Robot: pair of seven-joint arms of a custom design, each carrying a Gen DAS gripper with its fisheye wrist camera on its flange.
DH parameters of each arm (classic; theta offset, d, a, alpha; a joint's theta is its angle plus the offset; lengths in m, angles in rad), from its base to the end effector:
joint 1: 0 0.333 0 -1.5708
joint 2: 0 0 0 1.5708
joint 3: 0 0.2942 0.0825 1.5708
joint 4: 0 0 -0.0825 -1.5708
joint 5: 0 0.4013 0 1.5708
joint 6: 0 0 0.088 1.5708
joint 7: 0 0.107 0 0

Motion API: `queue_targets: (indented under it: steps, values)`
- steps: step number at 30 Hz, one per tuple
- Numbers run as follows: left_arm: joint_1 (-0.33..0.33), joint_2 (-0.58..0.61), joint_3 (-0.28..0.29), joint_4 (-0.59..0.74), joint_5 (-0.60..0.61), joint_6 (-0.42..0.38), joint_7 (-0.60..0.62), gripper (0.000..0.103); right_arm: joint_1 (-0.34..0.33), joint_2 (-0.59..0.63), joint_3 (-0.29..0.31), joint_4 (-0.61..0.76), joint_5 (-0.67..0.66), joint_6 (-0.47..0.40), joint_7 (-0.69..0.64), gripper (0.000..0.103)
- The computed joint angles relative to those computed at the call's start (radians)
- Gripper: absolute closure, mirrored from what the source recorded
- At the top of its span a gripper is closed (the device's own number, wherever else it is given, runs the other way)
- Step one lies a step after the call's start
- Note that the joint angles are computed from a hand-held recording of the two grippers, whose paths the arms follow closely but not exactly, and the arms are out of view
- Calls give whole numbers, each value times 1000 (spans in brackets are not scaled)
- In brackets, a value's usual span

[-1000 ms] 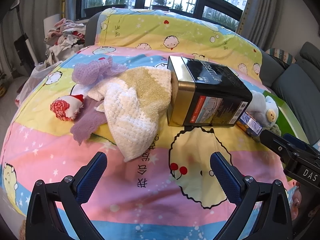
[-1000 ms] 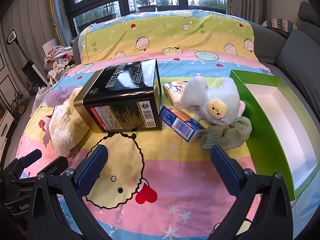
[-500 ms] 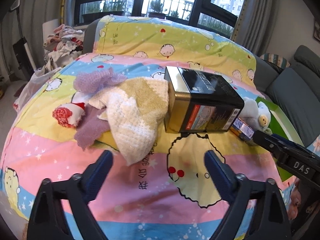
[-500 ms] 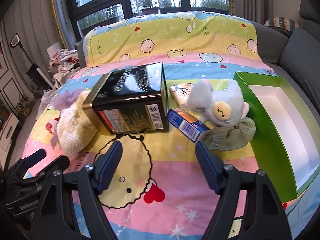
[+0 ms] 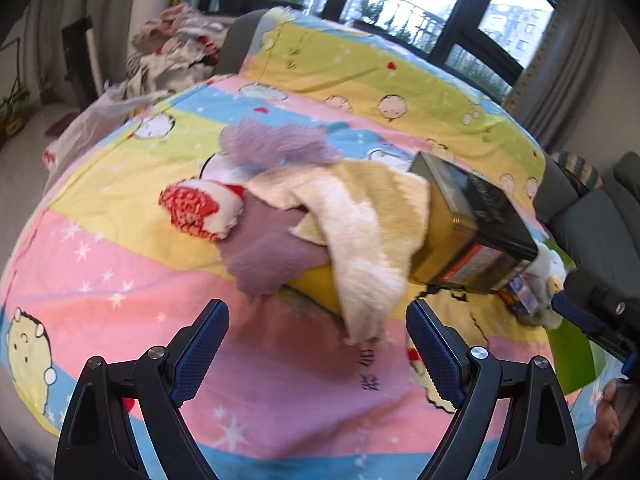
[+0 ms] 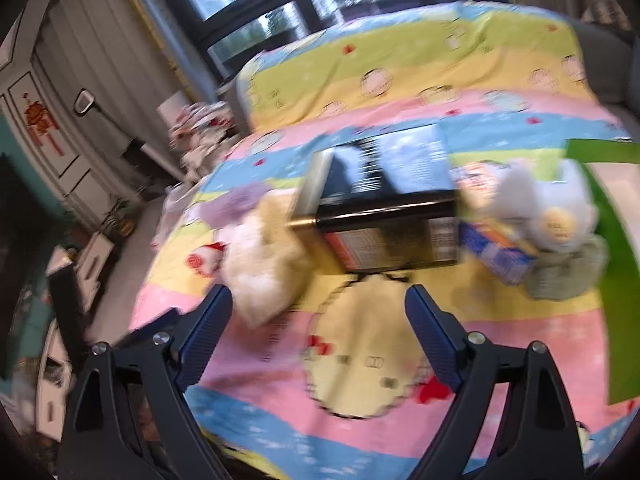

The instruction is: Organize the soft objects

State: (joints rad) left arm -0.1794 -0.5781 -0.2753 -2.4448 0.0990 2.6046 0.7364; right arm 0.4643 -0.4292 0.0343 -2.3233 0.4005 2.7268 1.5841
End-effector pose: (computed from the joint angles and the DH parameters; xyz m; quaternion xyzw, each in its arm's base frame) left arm 0.4049 -0.2155 0.5556 -0.7493 0.5524 -0.3267 0.1631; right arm 0.4423 0.2264 0.5759 -0.6997 0.5770 -0.0800 0.4137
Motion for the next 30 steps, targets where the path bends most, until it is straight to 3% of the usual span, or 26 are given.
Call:
queue_targets:
  steps: [1,2,3,5,7,10,12,13,15,22,30]
  values:
    - [2,3,3,-5,-1,9,-3,14,20,36,-3,31,20,-1,-9,14]
    - [4,9,5,-8,-2,13,-4,21,33,67,-4,57,39,-6,-15,15]
    - [6,18,6,-2,-4,-2,-5,30,34,101,-3,94,49,-46,-7,15]
    - [6,23,11,0,-12,-21,-10,36,38,184,-1,177,96,-118,2,16]
    - [14,18,10,-5,-6,-34,-18,37,23,246,16,233,124,-157,24,23]
    - [30,-2,1,-15,16,-49,-38,37,-14,340,58,316,55,-216,113,38]
    - [26,-14,8,-22,14,-47,-37,37,-28,380,73,342,21,-231,138,70]
    - [22,-20,15,-29,9,-40,-33,37,-31,396,81,349,9,-229,134,81]
    - [10,-35,27,-41,-9,-29,-23,37,-35,403,92,339,-15,-206,141,92]
    - [28,-68,-1,-31,11,-35,-34,37,-18,194,83,165,39,-37,41,96]
    - [-21,-88,22,-28,-27,1,19,37,35,-74,21,7,43,20,-3,96]
